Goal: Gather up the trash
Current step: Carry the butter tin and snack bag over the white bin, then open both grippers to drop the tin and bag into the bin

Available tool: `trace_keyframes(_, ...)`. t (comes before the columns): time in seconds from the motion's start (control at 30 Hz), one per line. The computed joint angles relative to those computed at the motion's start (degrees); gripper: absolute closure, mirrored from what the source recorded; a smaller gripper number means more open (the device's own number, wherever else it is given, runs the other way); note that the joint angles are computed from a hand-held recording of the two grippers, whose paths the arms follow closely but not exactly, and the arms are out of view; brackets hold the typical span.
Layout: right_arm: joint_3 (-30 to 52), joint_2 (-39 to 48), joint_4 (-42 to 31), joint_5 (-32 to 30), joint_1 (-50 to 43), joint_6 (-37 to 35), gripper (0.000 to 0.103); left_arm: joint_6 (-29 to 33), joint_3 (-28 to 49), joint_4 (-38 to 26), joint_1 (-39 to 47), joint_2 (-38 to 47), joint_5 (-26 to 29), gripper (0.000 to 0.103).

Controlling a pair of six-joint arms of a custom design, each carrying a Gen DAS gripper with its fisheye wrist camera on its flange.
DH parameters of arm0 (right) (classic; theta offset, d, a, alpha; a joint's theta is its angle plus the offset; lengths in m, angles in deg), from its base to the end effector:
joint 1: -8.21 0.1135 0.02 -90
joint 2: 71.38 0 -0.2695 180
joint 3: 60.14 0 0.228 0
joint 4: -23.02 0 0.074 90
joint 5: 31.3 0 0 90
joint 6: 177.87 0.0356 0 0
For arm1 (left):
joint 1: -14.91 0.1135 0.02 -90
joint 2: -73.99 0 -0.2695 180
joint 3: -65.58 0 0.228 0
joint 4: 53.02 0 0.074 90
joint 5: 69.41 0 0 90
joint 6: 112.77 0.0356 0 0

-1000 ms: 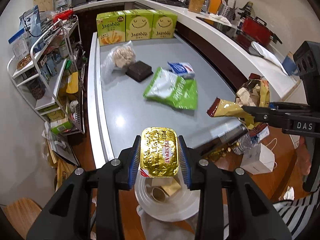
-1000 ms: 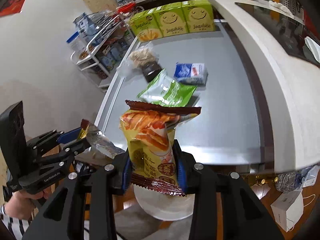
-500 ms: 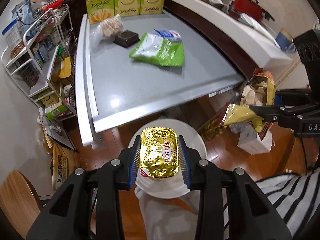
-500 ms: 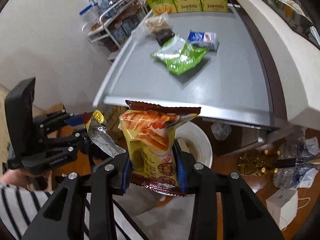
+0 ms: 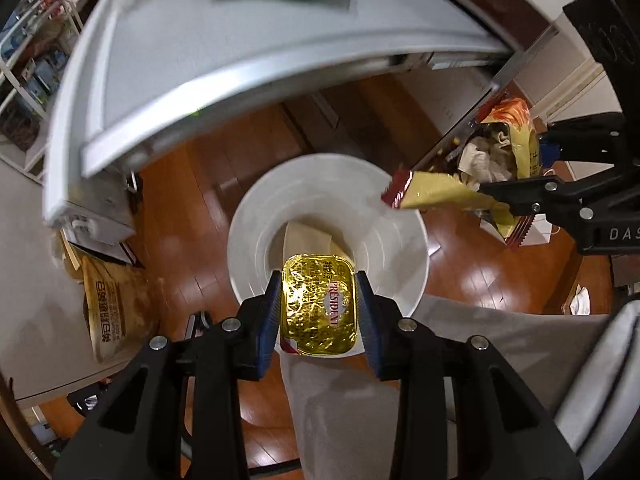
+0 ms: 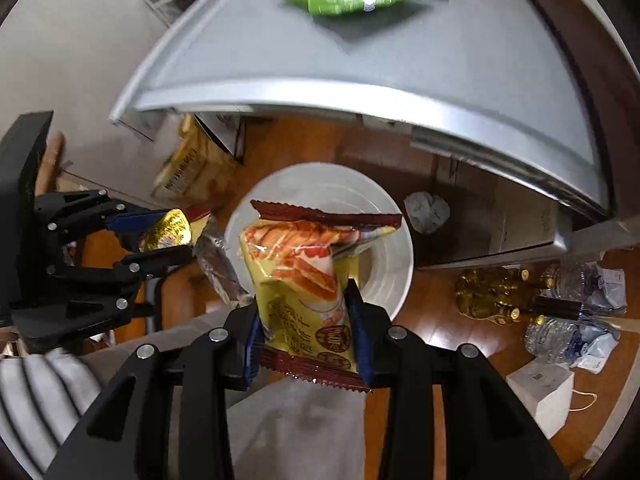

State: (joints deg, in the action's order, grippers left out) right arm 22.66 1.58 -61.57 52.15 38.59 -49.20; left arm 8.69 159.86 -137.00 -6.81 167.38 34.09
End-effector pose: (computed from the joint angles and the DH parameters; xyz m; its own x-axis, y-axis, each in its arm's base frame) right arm 0.1657 0.1018 0.3046 -0.9799 0.1451 -0.1366 0.1076 0.9622 0.2503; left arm 0.2542 -0.1102 0.2782 -0.5853 0.7794 -0.2236 0.8105 0.5699 -0.1349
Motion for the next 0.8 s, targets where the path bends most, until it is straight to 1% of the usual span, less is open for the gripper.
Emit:
trace_keyframes(0.13,-2.64,3.0,2.59,-0.72,-0.54,-1.88,0.067,-0.6,-2.41,2.63,-0.78,1.5,-1.08,0.066)
trace_keyframes(0.23,-3.75,4.55,4.61,-2.41,-1.82,-1.11,0.067,-1.38,-4.03,4.65,-1.36,2.74,-1.98,0.066)
trace_keyframes(0.37,-3.71,7.54,6.42,-2.42,-1.49,0.04,0.067,-2.93,-5.46,6.42,-2.44,3.74,-2.7,0.066)
trace_keyframes(0.8,-6.34,11.11,10.45,-3.78,-1.22,0.91,0.067,-2.86,-6.24,7.67,-2.91,5.27,-4.09,0.066)
